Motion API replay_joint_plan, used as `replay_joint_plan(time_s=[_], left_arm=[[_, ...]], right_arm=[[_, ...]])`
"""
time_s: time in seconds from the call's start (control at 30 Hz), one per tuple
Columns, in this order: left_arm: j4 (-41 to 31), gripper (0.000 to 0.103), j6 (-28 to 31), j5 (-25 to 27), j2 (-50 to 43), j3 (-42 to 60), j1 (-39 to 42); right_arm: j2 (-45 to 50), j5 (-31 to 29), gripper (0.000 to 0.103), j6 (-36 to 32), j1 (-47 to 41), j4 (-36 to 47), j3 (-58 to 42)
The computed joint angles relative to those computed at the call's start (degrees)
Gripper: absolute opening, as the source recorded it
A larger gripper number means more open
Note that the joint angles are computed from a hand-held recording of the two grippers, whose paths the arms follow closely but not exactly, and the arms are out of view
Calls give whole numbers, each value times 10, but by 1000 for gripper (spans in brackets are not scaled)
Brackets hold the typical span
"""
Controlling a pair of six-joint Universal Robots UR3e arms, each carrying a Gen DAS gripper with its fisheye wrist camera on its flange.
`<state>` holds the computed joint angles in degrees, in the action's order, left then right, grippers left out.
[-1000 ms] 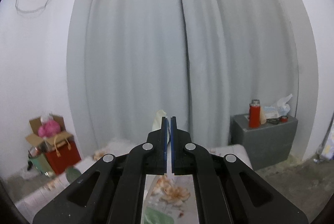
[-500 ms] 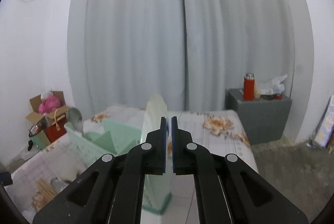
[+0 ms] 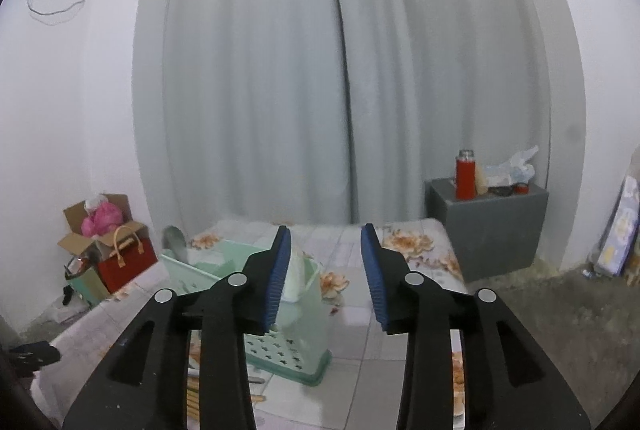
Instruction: Organize utensils
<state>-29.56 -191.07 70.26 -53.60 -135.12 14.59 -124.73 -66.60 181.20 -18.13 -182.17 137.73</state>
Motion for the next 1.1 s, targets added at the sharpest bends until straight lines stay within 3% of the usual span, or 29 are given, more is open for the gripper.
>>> replay_joint_plan(time_s=[0.1, 0.2, 0.4, 0.67, 0.87, 1.1], left_arm=[[2, 87, -3, 2, -5, -1, -1], [1, 87, -4, 7, -6, -1, -1], [4, 87, 2, 60, -15, 4, -22], [-36, 87, 38, -3, 37, -21, 64], [-60, 87, 60, -43, 51, -32, 109], [-55, 87, 69, -55, 49, -43, 121]], right_arm=[[-27, 29, 39, -3, 13, 40, -7], [18, 44, 40, -22, 76, 66, -30], [222, -31, 40, -35, 272, 121, -154], [442, -181, 35, -66, 458, 195, -351], [543, -255, 29, -73, 499, 235, -443], [584, -319, 15, -82, 510, 234, -463]])
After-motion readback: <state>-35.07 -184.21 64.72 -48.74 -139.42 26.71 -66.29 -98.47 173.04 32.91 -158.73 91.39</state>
